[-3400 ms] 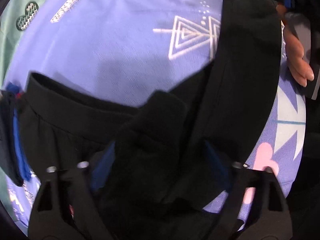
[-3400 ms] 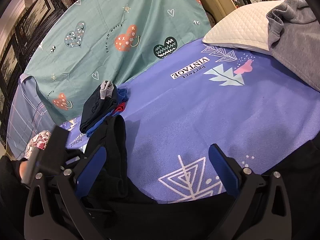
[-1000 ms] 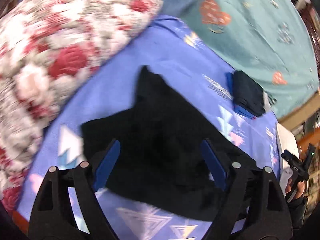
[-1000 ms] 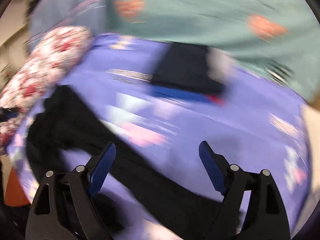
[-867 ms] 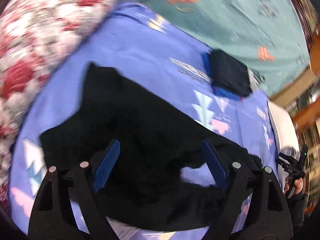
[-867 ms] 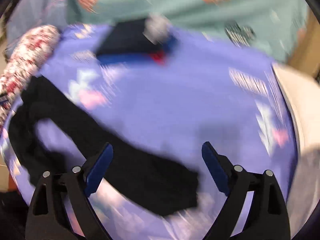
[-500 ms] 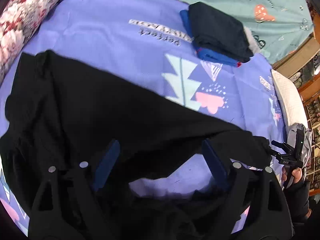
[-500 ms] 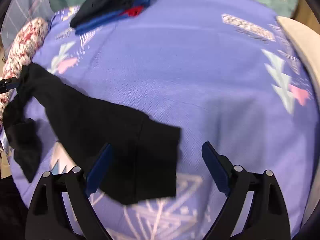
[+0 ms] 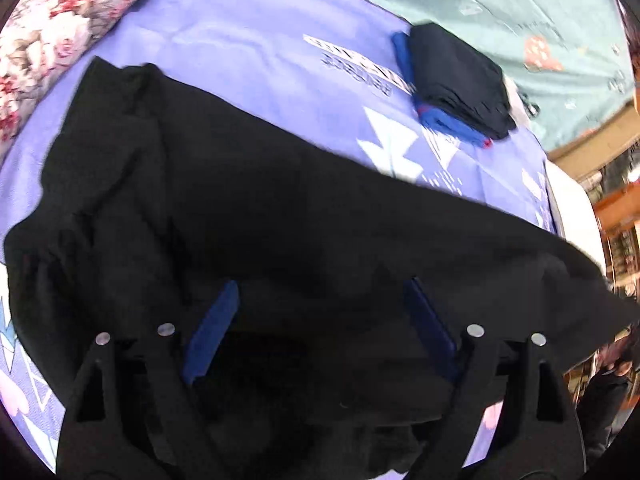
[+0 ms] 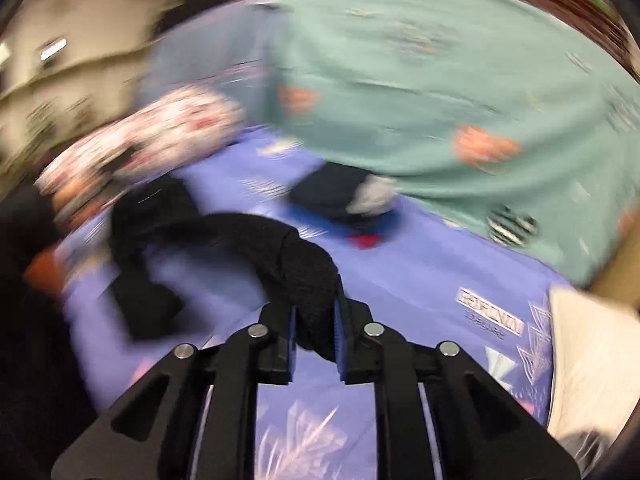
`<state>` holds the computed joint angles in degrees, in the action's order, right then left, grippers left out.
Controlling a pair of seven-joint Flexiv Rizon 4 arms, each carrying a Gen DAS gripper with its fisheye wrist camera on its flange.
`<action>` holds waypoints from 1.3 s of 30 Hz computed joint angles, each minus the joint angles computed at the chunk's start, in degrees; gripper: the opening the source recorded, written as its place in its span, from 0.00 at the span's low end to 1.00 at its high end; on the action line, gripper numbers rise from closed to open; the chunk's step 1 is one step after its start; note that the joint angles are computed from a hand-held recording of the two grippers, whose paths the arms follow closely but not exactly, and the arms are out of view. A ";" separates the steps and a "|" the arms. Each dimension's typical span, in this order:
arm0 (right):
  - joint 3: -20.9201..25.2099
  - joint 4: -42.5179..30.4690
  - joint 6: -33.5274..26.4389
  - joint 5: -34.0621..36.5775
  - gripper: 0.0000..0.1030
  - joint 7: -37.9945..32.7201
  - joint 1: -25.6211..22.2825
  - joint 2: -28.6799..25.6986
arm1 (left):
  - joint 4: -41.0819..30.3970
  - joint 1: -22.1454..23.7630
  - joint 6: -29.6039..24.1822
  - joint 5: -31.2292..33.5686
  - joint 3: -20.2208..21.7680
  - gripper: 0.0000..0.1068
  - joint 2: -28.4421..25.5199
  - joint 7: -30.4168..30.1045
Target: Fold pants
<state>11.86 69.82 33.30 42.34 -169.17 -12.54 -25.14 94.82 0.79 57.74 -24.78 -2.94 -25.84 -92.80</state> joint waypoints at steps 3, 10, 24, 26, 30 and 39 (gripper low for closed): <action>-5.45 7.72 4.68 -11.36 0.54 10.63 4.11 -1.09 | 0.42 0.29 -1.20 -0.59 -0.76 0.81 -0.25 1.83; -2.29 -0.84 -4.35 -4.34 0.72 33.35 -3.17 -8.56 | -1.69 0.36 -2.93 3.01 2.29 0.81 -0.62 -1.88; -2.67 8.63 3.32 -17.16 0.74 51.40 6.36 -7.45 | -9.43 5.13 -6.92 17.51 10.80 0.82 -1.76 -10.94; -3.36 10.52 6.71 -19.91 0.74 53.15 7.93 -6.94 | -13.54 5.48 -8.93 20.31 11.43 0.82 -4.03 -10.99; -3.95 13.87 12.82 -25.15 0.74 57.00 9.90 -6.66 | -23.42 6.20 -14.16 22.65 10.89 0.82 -10.37 -10.44; 0.82 14.70 15.39 -23.40 0.21 53.34 7.48 -6.65 | -37.24 5.93 -22.31 24.50 9.55 0.37 -20.82 -10.48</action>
